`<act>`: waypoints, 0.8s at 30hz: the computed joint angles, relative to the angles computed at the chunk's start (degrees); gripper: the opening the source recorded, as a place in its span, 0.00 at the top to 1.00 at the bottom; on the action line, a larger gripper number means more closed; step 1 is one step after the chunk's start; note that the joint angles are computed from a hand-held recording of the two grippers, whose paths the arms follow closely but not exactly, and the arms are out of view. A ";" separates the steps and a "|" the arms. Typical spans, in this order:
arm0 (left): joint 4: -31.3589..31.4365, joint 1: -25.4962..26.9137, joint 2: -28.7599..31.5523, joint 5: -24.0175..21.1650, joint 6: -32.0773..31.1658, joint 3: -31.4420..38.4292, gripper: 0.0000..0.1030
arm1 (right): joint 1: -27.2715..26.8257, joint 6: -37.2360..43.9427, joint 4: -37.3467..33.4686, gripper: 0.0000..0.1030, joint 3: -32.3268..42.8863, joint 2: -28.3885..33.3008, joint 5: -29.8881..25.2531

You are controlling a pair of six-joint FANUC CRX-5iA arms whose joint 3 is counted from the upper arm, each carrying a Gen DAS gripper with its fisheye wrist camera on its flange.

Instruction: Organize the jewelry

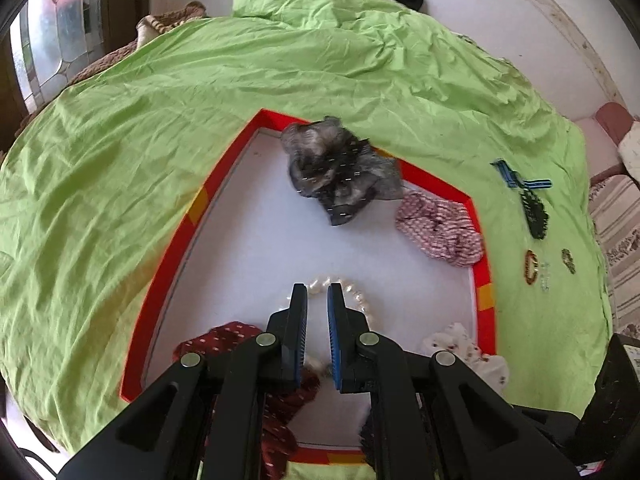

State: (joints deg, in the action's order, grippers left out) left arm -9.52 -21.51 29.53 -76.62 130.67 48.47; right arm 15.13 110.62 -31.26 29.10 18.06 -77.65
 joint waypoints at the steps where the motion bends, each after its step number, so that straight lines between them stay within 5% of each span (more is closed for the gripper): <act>1: 0.03 -0.11 0.01 -0.02 -0.02 0.28 0.87 | -0.39 0.47 -0.47 0.72 -0.08 -0.38 -0.12; 3: -0.85 -0.84 -0.26 -0.12 0.25 0.94 0.77 | -1.10 1.53 -0.82 0.64 -0.44 -1.39 0.41; 11: -11.50 -6.56 -2.61 -3.97 5.46 3.48 0.56 | -4.01 0.96 -0.01 0.64 -1.74 -3.50 4.78; 24: -19.73 -13.41 -3.19 -8.70 10.54 4.78 0.55 | 0.38 0.31 7.99 0.66 -3.58 -2.48 6.51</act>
State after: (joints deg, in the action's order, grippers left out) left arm -29.25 -34.92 26.33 -85.31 141.20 53.25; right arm 15.51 110.93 -23.26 25.51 15.58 -71.14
